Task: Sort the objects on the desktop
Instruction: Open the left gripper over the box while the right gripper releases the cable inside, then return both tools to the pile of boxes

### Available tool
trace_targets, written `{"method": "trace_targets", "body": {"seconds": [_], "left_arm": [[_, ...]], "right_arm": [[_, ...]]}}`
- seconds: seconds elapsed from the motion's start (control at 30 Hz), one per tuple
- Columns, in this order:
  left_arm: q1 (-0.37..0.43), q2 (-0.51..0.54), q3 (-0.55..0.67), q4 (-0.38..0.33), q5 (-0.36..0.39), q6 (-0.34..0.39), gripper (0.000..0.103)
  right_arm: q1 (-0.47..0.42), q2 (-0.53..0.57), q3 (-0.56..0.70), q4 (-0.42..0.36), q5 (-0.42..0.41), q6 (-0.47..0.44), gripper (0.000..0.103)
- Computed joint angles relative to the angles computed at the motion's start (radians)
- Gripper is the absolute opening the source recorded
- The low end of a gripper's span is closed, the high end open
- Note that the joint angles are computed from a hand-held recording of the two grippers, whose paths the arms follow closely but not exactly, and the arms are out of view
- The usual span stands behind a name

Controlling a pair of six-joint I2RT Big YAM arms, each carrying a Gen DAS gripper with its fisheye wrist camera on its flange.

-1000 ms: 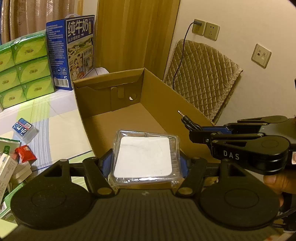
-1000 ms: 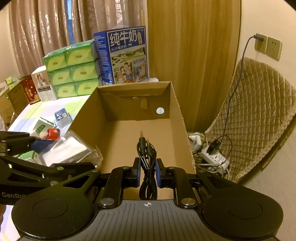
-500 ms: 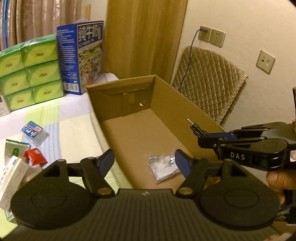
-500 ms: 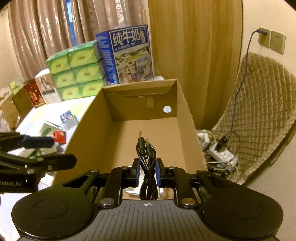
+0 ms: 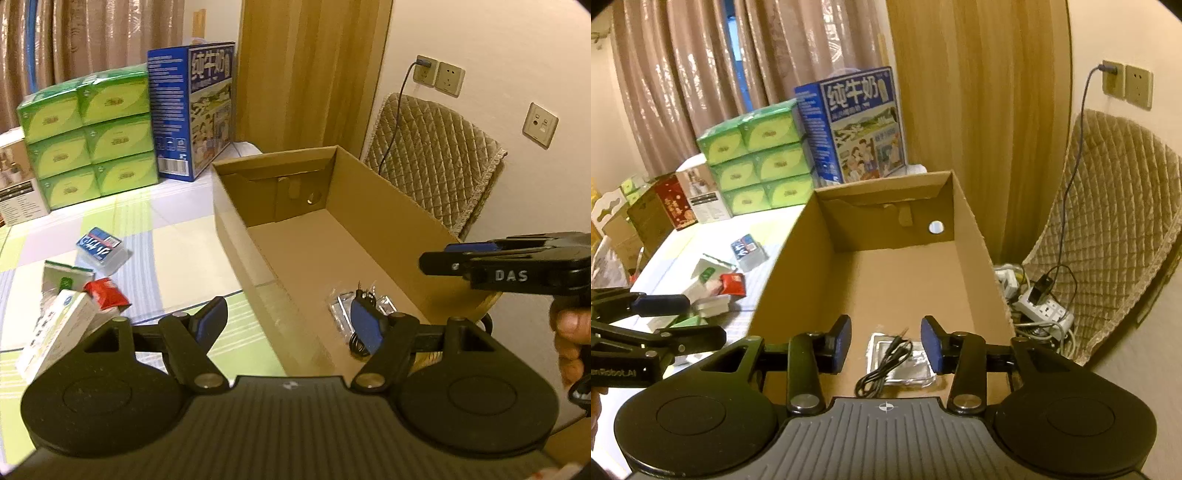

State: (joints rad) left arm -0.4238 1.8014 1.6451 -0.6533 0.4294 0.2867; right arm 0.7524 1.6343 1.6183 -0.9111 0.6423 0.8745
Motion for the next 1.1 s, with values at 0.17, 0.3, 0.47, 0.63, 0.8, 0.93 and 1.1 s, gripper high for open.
{"method": "trace_targets", "body": {"seconds": [0.17, 0.3, 0.47, 0.63, 0.8, 0.93, 1.1], "left_arm": [[0.025, -0.046, -0.047, 0.004, 0.002, 0.014, 0.071], [0.052, -0.088, -0.084, 0.005, 0.0, 0.032, 0.076], [0.088, -0.139, -0.129, 0.005, -0.001, 0.046, 0.078], [0.131, -0.189, -0.179, 0.01, 0.006, 0.075, 0.085], [0.196, -0.231, -0.231, 0.02, 0.02, 0.129, 0.09], [0.258, -0.243, -0.255, 0.008, 0.022, 0.171, 0.096], [0.329, -0.234, -0.261, -0.019, 0.026, 0.215, 0.097]], "right_arm": [[0.044, 0.023, 0.055, -0.024, 0.023, -0.009, 0.049], [0.078, 0.049, 0.109, -0.044, 0.04, -0.022, 0.055], [0.111, 0.086, 0.185, -0.066, 0.055, -0.054, 0.061], [0.136, 0.12, 0.246, -0.076, 0.059, -0.097, 0.067], [0.152, 0.159, 0.306, -0.087, 0.059, -0.137, 0.075], [0.159, 0.192, 0.345, -0.079, 0.037, -0.172, 0.077], [0.168, 0.255, 0.423, -0.092, 0.007, -0.23, 0.078]]}}
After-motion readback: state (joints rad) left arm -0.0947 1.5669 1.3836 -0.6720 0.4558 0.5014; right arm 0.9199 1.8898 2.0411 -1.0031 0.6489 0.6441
